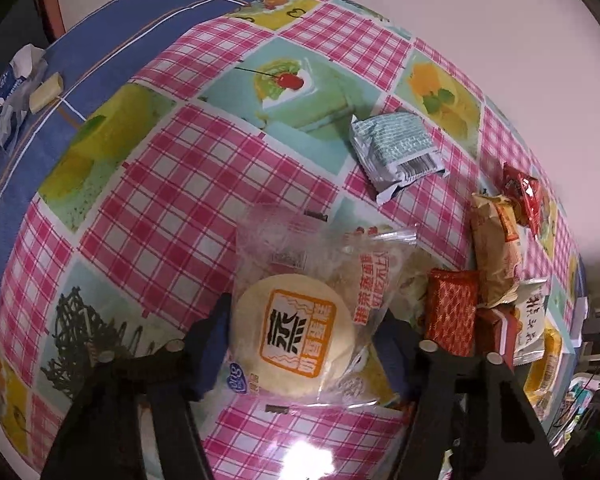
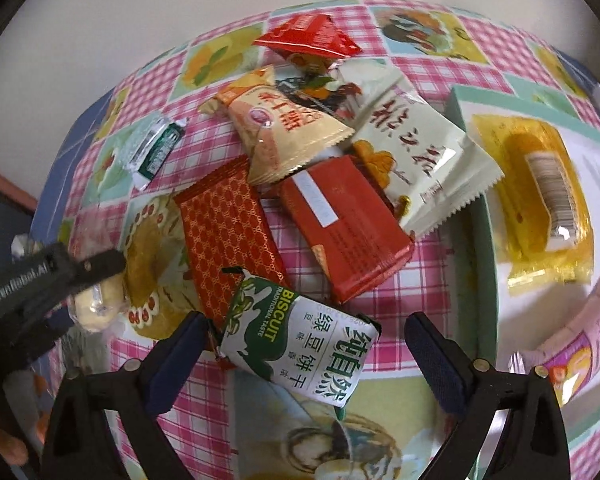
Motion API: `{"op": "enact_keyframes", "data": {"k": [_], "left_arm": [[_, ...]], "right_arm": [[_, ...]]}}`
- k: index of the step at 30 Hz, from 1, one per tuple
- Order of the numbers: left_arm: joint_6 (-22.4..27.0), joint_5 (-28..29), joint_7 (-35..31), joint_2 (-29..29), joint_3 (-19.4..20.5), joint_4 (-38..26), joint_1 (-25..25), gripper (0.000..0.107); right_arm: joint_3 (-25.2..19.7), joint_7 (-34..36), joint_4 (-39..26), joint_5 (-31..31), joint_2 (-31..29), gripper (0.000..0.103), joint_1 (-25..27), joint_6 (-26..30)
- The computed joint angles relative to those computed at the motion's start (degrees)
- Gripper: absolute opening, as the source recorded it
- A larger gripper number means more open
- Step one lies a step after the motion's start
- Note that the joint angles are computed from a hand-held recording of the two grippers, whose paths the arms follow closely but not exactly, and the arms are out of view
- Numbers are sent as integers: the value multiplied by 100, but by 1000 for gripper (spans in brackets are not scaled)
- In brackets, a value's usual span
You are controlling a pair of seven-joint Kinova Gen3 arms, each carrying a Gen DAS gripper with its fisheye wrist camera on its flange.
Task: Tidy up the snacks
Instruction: 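Grasp the steamed bun pack with left tool while right tool grasps green BISCUIT pack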
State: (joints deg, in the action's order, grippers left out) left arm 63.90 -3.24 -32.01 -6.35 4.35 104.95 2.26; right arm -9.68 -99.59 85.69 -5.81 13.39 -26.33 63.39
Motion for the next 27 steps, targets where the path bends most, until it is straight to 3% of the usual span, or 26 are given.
{"op": "enact_keyframes", "data": {"k": [9, 20, 27], "left_arm": [[315, -107, 161, 185, 176, -198, 215, 61], [556, -291, 484, 423, 306, -421, 648, 58], [289, 11, 470, 157, 248, -185, 673, 57]], "right_arm": [[63, -691, -57, 501, -7, 90, -242, 132], [47, -832, 257, 892, -301, 75, -234, 243], [105, -363, 456, 423, -582, 72, 193, 376]]}}
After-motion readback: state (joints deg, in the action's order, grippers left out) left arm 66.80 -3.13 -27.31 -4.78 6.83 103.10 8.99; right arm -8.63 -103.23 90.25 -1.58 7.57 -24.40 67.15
